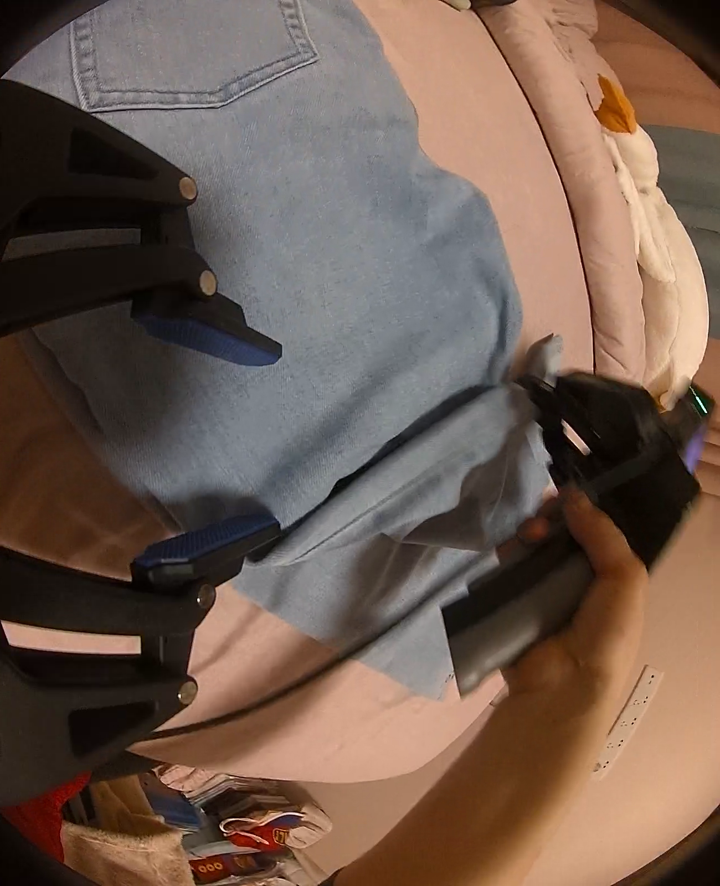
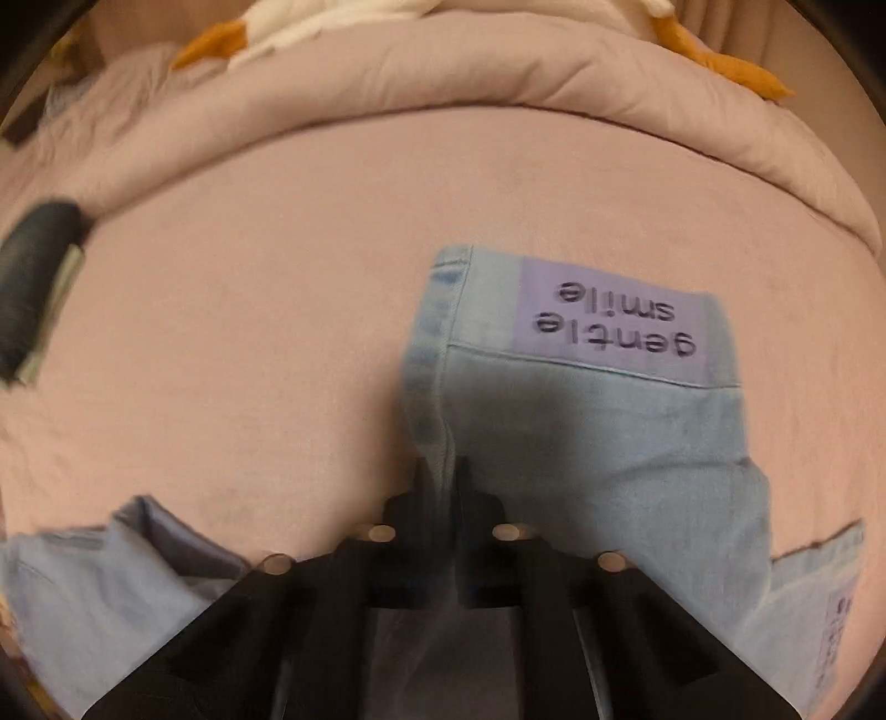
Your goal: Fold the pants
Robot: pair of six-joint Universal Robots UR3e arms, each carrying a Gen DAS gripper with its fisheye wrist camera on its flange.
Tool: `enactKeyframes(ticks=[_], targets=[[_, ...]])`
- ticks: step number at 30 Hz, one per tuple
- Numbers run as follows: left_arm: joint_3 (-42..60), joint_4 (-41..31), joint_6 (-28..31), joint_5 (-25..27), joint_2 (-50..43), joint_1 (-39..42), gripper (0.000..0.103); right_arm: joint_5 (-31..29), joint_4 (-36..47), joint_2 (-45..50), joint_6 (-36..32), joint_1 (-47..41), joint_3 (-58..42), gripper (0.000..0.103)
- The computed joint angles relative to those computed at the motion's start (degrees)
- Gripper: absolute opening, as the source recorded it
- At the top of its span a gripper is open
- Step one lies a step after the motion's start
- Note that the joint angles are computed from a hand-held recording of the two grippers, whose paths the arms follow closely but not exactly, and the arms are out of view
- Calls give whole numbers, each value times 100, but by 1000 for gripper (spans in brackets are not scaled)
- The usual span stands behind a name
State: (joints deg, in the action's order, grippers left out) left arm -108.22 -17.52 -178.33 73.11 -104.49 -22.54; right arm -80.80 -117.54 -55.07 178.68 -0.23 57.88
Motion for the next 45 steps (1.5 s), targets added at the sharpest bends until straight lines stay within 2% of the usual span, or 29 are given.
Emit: enactKeyframes(ticks=[4, 8, 10, 12, 14, 15, 17, 18, 19, 20, 21, 22, 24, 25, 26, 29, 31, 32, 33, 34, 35, 37, 38, 39, 40, 41, 43, 44, 45], targets=[[22, -8, -58, 152, 4, -123, 56, 1322, -1302, -1802, 17, -998, 2332, 5], [-82, 53, -32, 261, 67, -132, 56, 3007, -1676, -4177, -331, -2731, 4639, 6], [-35, -34, -59, 284, 78, -148, 56, 3973, -973, -5374, -971, -3930, 5572, 6], [-37, -59, -21, 315, 72, -144, 56, 4335, 181, -6560, -1524, -5129, 6389, 6], [-17, -110, 0, 431, 70, -205, 56, 4808, 1903, -7232, -3051, -6311, 6807, 6], [16, -140, 24, 471, 63, -220, 57, 4664, 2430, -7450, -3504, -6716, 7045, 6], [58, -213, 44, 612, 61, -301, 57, 4471, 2638, -7270, -3906, -7111, 7452, 6], [82, -264, 57, 666, 65, -327, 58, 4245, 2465, -7043, -3904, -7301, 7640, 12], [97, -320, 68, 684, 80, -329, 58, 4189, 2439, -6836, -3918, -7461, 7756, 15], [143, -394, 94, 666, 73, -294, 58, 4291, 2875, -6615, -4166, -7757, 7779, 18], [160, -466, 81, 661, 102, -286, 58, 4427, 3679, -6443, -4628, -8114, 7637, 21], [172, -589, 60, 585, 175, -241, 58, 4551, 4212, -6296, -4930, -8376, 7555, 25], [251, -683, 26, 370, 202, -134, 58, 4788, 4808, -6255, -5301, -8795, 7463, 47], [216, -663, 1, 287, 265, -96, 58, 4790, 5191, -5931, -5597, -8845, 7192, 50], [217, -651, -45, 209, 306, -60, 58, 4891, 5116, -5831, -5512, -8790, 7148, 52], [363, -581, -187, 332, 241, -80, 59, 5070, 3710, -5629, -4353, -8238, 7165, 52], [557, -567, -256, 469, 74, -84, 59, 4953, 2420, -5603, -3339, -7733, 7195, 35], [698, -564, -288, 606, -56, -106, 59, 4810, 2185, -5603, -3204, -7627, 7080, 9], [858, -559, -300, 867, -210, -167, 59, 4753, 1813, -5687, -3000, -7430, 7132, 7], [921, -530, -300, 1091, -306, -217, 59, 4829, 1907, -5702, -3042, -7359, 6958, 7], [1020, -526, -317, 1374, -455, -256, 59, 5123, 2457, -5839, -3481, -7447, 6751, 6], [1018, -489, -444, 1663, -609, -212, 59, 5757, 4458, -6242, -5256, -8083, 6419, 6], [786, -256, -514, 1572, -563, -95, 60, 5909, 5066, -6584, -5699, -8387, 6309, 6], [548, -11, -548, 1468, -490, 11, 60, 5798, 5195, -6833, -5719, -8594, 6281, 6], [441, 79, -539, 1444, -442, 65, 60, 5604, 4843, -6846, -5426, -8621, 6359, 6], [377, 112, -503, 1436, -403, 104, 60, 5271, 4012, -6650, -4796, -8448, 6522, 6], [354, 76, -447, 1491, -358, 130, 61, 4194, 1630, -5818, -3221, -7674, 6912, 6], [352, 21, -384, 1538, -323, 145, 61, 3702, 922, -5434, -2823, -7383, 6990, 6], [340, -22, -319, 1568, -288, 167, 61, 3568, 692, -5189, -2742, -7331, 7064, 6]])
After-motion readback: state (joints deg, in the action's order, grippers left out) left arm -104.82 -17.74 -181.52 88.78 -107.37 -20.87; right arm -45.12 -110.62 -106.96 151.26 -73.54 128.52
